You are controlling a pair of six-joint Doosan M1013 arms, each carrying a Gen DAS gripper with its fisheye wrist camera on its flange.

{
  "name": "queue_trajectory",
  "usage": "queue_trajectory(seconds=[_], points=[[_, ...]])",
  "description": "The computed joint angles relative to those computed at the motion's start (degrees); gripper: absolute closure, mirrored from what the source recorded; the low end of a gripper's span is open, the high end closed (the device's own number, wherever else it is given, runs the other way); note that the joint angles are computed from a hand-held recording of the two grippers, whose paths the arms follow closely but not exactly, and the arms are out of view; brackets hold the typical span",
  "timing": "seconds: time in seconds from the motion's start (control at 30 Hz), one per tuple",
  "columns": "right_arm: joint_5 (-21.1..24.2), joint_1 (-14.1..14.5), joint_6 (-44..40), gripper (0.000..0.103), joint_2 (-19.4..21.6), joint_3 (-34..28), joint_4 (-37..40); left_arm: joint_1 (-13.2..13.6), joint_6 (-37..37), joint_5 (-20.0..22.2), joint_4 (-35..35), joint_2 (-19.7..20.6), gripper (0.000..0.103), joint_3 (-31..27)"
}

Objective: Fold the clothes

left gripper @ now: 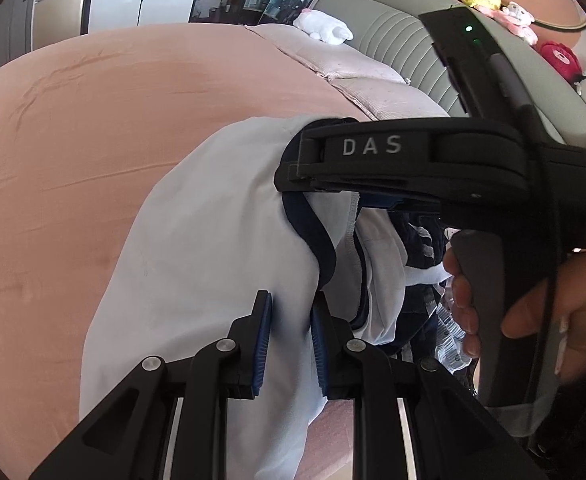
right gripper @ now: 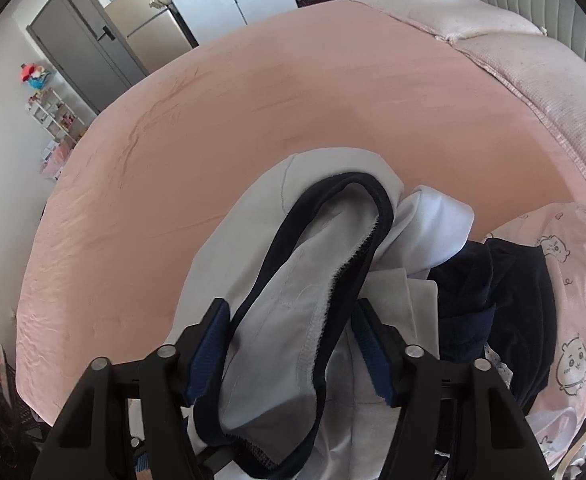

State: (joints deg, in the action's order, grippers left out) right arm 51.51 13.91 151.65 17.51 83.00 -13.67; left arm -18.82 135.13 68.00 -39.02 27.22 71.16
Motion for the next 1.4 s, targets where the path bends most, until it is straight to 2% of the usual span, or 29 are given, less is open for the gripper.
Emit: queue_trajectory(seconds=[0.1, 0.2, 0.33, 0.4, 0.47, 0.5, 0.57, 0.63, 0.83, 1.03, 1.23, 1.3, 1.37, 1.4], points=[[-0.12, -0.29, 1.27, 0.075, 0.07, 0.25, 0.24, 0.13, 0.22, 0.23, -0.31, 0.05, 0.086, -0.12], [-1.04, -0.06, 2.52, 0.091, -0.36, 0.81, -0.82, 0.23, 0.16, 0.40, -0.62, 0.12, 0.086, -0.15], [-0.28, 0.72, 2.34, 0.095, -0.07, 0.08, -2.55, 0.70, -2.85, 3.66, -2.73, 1.32, 0.083, -1.59], [0.80, 1.10, 1.43, 0.095, 0.20, -0.54, -3.74, 0.25, -6.46, 3.90, -0.35, 1.70, 0.070, -2.41], [1.08, 1.32, 0.40, 0.095, 0.25, -0.88, -4.18, 0.49, -7.25, 4.48, -1.21, 2.03, 0.037, -2.70], [0.83, 1.34, 0.05, 0.095, 0.24, -0.99, -4.17, 0.67, -7.44, 4.56, -2.02, 2.04, 0.032, -2.67], [0.19, 1.11, -0.52, 0.095, 0.13, -1.02, -3.25, 0.99, -6.91, 3.96, -3.83, 1.79, 0.031, -2.27], [0.42, 1.09, -0.75, 0.095, 0.11, -1.24, -3.35, 0.67, -6.75, 1.82, -2.80, 1.27, 0.028, -1.72], [0.30, 1.56, -2.22, 0.096, -0.21, -1.53, -3.77, -0.56, -7.24, 2.28, -0.25, 2.32, 0.028, -2.72], [0.15, 1.96, -4.19, 0.096, -0.23, -2.28, -3.86, -1.33, -4.94, -1.00, 3.82, 1.08, 0.028, -0.63], [-0.85, 2.12, -5.73, 0.096, -0.52, -2.35, -2.68, -1.04, -9.01, -2.74, 5.04, 2.32, 0.029, -1.56], [-0.75, 2.20, -6.44, 0.096, -0.52, -2.45, -2.48, -0.88, -9.26, -2.97, 4.80, 2.66, 0.044, -1.82], [-0.74, 2.13, -7.13, 0.096, -0.39, -2.62, -1.93, -0.96, -8.56, -3.72, 5.06, 2.51, 0.066, -1.64], [-0.74, 1.99, -7.39, 0.096, -0.28, -2.73, -1.43, -1.00, -7.65, -3.89, 4.89, 2.34, 0.070, -1.46]])
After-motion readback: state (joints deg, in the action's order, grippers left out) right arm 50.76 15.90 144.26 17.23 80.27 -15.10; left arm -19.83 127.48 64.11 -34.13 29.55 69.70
